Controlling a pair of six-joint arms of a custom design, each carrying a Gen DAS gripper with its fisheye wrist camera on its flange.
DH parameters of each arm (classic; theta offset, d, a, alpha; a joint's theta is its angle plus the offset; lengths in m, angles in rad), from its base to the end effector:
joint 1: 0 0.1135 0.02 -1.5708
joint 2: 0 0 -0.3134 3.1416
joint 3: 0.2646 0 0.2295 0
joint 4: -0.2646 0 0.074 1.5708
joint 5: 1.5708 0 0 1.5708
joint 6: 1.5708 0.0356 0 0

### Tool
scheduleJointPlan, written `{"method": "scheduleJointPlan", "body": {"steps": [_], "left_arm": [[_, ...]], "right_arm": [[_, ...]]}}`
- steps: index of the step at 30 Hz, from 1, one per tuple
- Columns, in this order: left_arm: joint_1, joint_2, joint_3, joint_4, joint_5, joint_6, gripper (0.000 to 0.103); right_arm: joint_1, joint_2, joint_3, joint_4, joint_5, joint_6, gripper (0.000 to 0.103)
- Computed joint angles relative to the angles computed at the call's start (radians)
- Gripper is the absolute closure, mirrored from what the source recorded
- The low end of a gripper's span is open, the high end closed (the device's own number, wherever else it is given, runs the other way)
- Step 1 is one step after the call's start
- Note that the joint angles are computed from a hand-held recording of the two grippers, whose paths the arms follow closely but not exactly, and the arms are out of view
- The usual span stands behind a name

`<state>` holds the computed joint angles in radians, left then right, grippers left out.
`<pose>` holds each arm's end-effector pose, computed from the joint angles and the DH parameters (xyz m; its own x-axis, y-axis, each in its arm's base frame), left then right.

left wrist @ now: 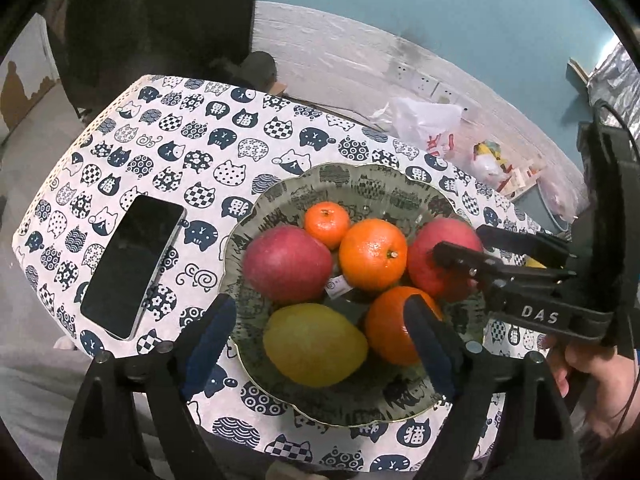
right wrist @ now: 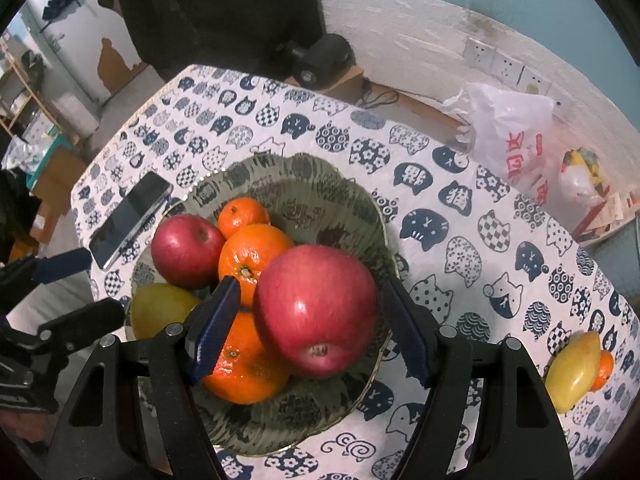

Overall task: Organize fruits
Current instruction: 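Lower and release the orange onto the plate while the right tool releases the apple, then withdraw both open tools from the plate toward the remaining pear and tangerine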

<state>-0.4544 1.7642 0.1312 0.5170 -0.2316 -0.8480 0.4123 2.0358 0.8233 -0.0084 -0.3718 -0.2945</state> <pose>0.1600 -0.0691 0.0986 -0.7864 -0.4282 -0.4452 -0.3827 0.9035 -0.1930 0.2982 0.1445 0.1066 -0.6822 -0.5935 -0.4271 -0.7163 0.6598 0.2271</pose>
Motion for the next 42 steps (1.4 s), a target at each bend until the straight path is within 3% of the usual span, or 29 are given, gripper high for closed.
{"method": "scheduleJointPlan", "body": {"steps": [22,42], "left_arm": [[-0.142,-0.078,0.124,-0.198,-0.066,-0.065,0.016],[-0.354,0.066,0.486,-0.448,-0.112,-0.059,0.016]], "right_arm": [[-0.155,-0.228,-0.050,-0.106,-0.018,-0.085,0.022],[-0.548,-0.325,-0.057,-0.257,-0.106,-0.327,0.022]]}}
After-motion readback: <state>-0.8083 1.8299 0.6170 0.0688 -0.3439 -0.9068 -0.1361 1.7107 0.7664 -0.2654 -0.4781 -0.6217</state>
